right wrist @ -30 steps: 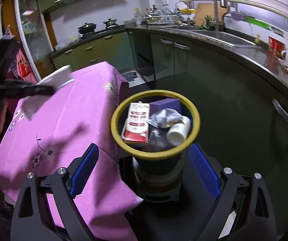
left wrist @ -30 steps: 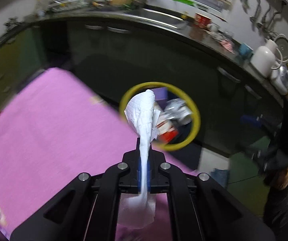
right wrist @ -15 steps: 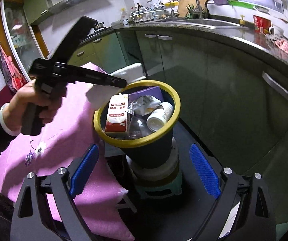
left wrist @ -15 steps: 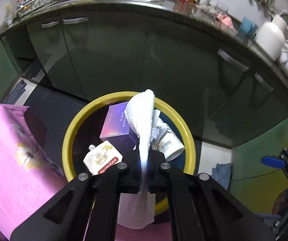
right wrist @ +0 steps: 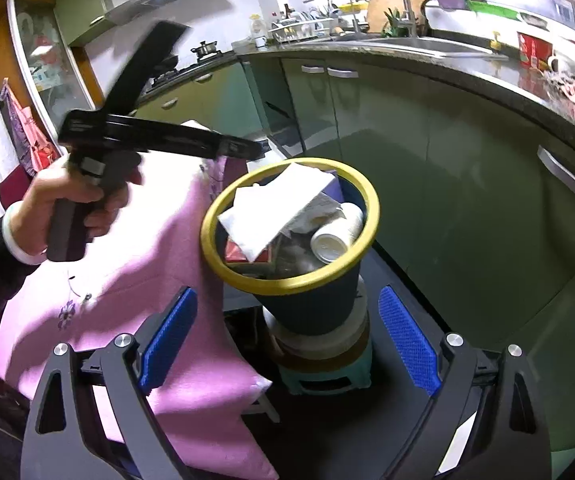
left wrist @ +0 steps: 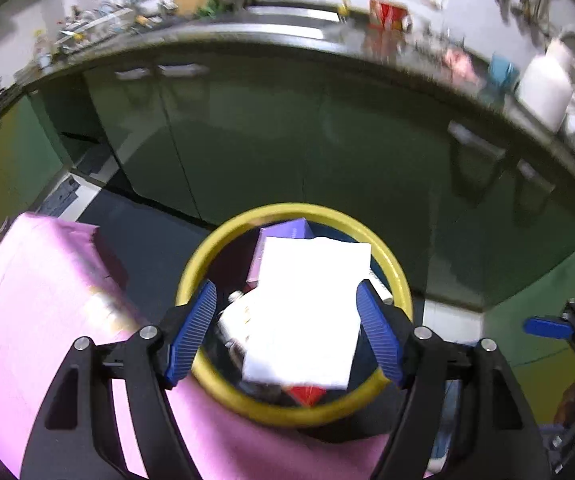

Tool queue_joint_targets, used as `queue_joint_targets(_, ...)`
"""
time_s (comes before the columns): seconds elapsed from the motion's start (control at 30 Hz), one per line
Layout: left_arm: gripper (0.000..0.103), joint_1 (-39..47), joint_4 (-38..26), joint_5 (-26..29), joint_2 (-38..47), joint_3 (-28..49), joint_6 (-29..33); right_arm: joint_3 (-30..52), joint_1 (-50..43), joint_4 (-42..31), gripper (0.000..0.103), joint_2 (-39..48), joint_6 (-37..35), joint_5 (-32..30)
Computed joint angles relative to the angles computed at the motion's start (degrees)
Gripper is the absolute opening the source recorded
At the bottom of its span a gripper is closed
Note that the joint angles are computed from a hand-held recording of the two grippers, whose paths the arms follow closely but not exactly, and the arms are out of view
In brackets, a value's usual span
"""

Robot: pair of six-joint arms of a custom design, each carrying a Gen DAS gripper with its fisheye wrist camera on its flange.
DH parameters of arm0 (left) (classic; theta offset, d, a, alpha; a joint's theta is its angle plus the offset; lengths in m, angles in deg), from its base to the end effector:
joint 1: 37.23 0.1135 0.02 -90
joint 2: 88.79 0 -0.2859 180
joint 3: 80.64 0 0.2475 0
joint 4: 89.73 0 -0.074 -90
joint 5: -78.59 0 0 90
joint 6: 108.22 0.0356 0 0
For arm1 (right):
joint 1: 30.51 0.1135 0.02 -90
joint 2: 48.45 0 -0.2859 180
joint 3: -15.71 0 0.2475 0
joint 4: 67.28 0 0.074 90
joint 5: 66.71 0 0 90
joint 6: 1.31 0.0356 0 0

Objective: Collect trash

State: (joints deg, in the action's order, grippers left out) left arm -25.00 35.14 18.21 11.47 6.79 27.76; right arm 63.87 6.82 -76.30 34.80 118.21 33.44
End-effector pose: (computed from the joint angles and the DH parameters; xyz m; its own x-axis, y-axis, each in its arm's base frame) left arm 0.3474 0.0573 0.2426 -0.6316 0.5027 -0.5902 0.6494 0.7589 -0.0485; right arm 0.2163 0.1570 0.1792 -0.7262 0.0562 -0.6852 -0.1592 0.9558 0.2470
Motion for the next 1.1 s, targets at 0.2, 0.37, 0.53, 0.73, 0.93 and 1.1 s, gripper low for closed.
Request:
queue_joint_targets(0.2,0.093,24.42,-5.43,12.24,-9.27,-3.56,10.76,4.65,6.62,-3.60,0.097,1.87,0.31,4.95)
queue_joint_targets(0.37,0.096,45.29,-17.01,18.17,-4.41,4.54,21.20,11.75,12.92,-5.25,0.098,6.38,0.20,7.45)
queue_joint_targets(0.53,0.096,61.52,-19.55,21.41,1.66,12.10,26.07,17.48,16.16,-4.51,0.098,10.16,1.66,6.90)
queue_joint_targets(0.73,0.096,73.07,-27.03,23.20,11.79,25.63,27.88,24.54,21.75,-9.37,0.098,12.61,4.31,12.52)
queue_joint_targets(0.93,0.096,78.93,-31.12,24.15,17.35,33.54,29.36,30.55,29.15,-16.98,0.098,13.78,5.51,22.58)
queue_joint_targets(1.1,0.096,81.63,-31.28,25.47,17.44,32.98,30.73,31.11,34.06,-20.46,0.098,12.55,8.43,29.20)
